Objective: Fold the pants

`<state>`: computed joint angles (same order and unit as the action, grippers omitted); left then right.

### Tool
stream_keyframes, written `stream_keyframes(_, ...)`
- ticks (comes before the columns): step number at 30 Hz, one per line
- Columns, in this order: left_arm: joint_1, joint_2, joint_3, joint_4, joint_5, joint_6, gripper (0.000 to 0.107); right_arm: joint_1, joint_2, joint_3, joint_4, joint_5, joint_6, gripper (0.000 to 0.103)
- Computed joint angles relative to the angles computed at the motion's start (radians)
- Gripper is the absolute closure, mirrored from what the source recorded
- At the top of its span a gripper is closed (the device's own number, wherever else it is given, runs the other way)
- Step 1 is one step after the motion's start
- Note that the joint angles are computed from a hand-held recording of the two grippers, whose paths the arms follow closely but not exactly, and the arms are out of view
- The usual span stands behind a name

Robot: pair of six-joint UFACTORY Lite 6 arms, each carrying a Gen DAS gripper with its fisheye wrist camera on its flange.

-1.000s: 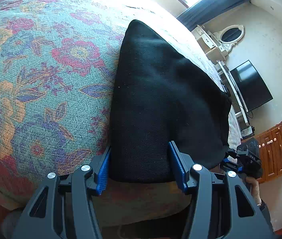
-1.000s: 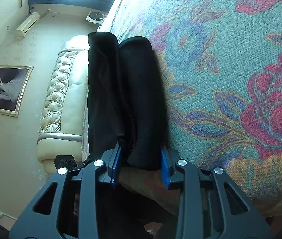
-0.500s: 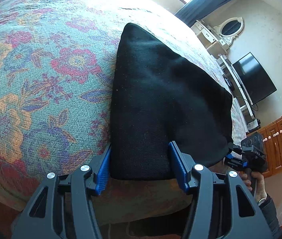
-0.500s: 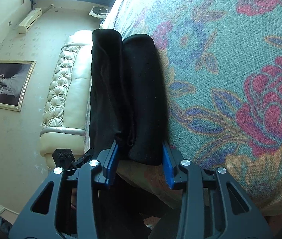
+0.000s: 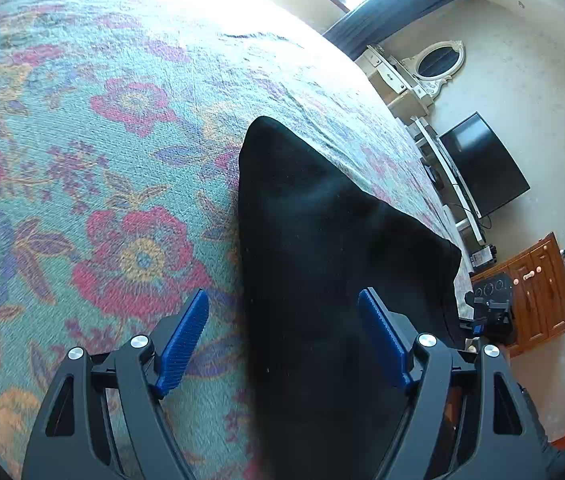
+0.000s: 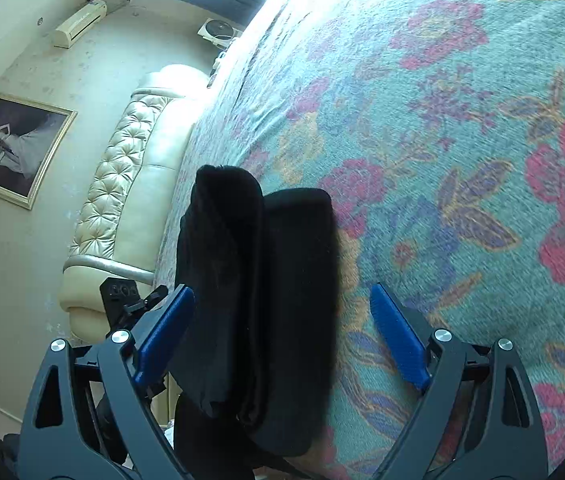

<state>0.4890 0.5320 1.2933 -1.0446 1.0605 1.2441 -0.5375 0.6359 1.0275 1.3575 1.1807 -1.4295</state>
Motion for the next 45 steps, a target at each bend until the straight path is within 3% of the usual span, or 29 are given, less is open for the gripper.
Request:
stream_keyframes(3,-0.054,0.139,0.162,0.011,0.017,-0.062,0.031,0.054,0.066,0.099,0.041,0.042,0.046,0.013)
stream_keyframes(12,-0.148,0.296,0.392,-0.002,0.035,-0.151,0.026,0.103,0.17,0.247,0.131,0.016,0.149,0.01)
stream_keyframes(17,-0.187,0.308,0.423,0.012,-0.001,-0.163,0.024,0.172,0.147,0.292,0.042,-0.086,0.209,0.011)
stream_keyframes(18,-0.192,0.304,0.42,0.019,-0.009,-0.157,0.024,0.178,0.14,0.29,0.036,-0.111,0.22,0.013)
stream_keyframes(20,-0.198,0.293,0.405,0.029,-0.023,-0.141,0.024,0.173,0.153,0.294,0.033,-0.142,0.265,0.042)
stream_keyframes(23,-0.21,0.282,0.392,0.025,-0.048,-0.105,0.025,0.153,0.193,0.31,0.041,-0.123,0.265,0.062)
stream_keyframes(26,-0.23,0.263,0.374,0.032,-0.105,-0.091,0.034,0.148,0.208,0.314,0.053,-0.109,0.249,0.065)
stream_keyframes(30,-0.26,0.273,0.407,0.055,-0.144,-0.136,0.054,0.142,0.223,0.318,0.057,-0.104,0.227,0.068)
stream_keyframes(32,-0.264,0.275,0.407,0.058,-0.155,-0.138,0.057,0.141,0.225,0.315,0.062,-0.102,0.216,0.068)
stream_keyframes(41,-0.268,0.246,0.365,0.051,-0.2,-0.103,0.059,0.138,0.194,0.27,0.083,-0.122,0.18,0.068)
stream_keyframes(45,-0.282,0.186,0.289,0.03,-0.271,-0.056,0.059,0.154,0.151,0.218,0.133,-0.146,0.137,0.068)
